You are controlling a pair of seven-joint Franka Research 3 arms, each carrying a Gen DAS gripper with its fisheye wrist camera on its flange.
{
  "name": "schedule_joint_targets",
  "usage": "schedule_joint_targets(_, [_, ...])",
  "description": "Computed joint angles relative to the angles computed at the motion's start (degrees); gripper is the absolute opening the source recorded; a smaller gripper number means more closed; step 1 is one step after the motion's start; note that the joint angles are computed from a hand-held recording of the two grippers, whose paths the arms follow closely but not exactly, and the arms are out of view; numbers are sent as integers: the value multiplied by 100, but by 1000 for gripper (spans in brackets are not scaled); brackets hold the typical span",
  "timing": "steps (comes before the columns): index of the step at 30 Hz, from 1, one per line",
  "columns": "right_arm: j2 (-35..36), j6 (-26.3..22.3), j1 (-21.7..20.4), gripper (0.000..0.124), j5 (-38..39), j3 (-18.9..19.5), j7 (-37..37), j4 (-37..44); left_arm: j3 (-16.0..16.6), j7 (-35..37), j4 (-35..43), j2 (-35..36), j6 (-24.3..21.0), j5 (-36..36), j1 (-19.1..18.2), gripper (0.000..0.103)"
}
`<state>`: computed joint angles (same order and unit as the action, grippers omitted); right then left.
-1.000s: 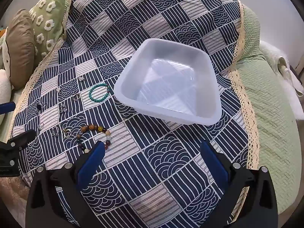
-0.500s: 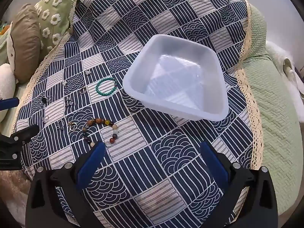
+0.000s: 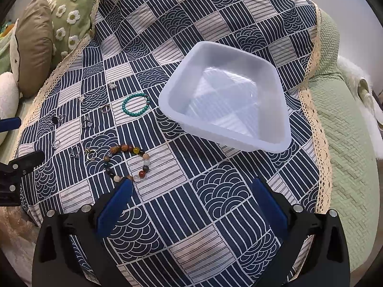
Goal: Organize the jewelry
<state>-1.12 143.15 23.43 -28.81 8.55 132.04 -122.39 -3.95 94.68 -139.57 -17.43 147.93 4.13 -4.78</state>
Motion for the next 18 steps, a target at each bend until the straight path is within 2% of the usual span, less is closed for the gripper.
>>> schedule_joint_targets(18, [25, -33, 35, 99, -56, -1, -45, 25, -17, -41, -4, -7, -3, 39, 6, 92])
